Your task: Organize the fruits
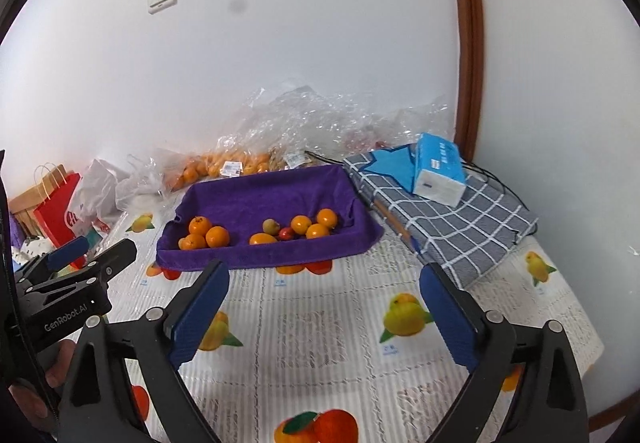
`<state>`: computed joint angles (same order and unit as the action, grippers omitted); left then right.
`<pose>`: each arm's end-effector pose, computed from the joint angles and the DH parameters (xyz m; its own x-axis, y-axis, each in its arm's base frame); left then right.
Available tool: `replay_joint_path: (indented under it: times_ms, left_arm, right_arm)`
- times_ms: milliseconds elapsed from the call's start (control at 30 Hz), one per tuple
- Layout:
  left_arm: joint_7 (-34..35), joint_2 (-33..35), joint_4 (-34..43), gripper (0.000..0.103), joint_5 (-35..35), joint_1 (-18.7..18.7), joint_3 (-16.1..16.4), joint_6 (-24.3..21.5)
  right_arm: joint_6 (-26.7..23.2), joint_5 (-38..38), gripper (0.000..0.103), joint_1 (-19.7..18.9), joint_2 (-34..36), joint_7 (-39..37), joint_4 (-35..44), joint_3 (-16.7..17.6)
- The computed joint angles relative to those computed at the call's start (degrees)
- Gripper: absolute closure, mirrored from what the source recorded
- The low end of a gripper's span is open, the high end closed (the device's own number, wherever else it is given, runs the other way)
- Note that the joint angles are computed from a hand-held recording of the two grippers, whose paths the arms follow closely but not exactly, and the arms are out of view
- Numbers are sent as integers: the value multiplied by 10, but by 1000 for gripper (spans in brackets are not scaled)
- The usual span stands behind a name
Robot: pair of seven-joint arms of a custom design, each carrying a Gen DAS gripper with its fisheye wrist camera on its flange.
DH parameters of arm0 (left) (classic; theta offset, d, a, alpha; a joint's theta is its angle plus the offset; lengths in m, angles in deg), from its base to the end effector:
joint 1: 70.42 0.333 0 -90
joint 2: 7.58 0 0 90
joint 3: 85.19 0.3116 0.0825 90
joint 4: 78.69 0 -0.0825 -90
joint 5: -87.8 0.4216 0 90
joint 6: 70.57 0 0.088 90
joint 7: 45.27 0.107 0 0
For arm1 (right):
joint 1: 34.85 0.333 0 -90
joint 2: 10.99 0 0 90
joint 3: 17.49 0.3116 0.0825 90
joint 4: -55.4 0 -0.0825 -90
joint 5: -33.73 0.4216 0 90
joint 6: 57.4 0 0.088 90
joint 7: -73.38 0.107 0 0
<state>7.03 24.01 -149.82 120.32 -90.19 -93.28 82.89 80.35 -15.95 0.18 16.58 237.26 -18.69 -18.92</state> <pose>0.7139 -0.3599 0.5428 -0.1858 -0.9815 0.0471 -0.5749 0.0697 -0.8153 0.6513 0.4320 0.5345 -0.1658 -0.9806 -0.1045 -0.5505 0.1799 -0.8152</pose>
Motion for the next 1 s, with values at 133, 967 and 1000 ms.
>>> replay_joint_path:
  times_ms: [133,967,1000]
  left_arm:
    - [-5,-11,-14,14,4,-2,0,-1]
    - [-14,-26,-33,14,2,12,-4,1]
    - [-9,-25,-34,13,-3,15,-8,4]
  right_arm:
    - [3,-13,7,3,-16,16,-23,-1]
    - [-2,-16,7,0,-17,31,-25,8]
    - [-4,-14,7,0,-15,28,-21,8]
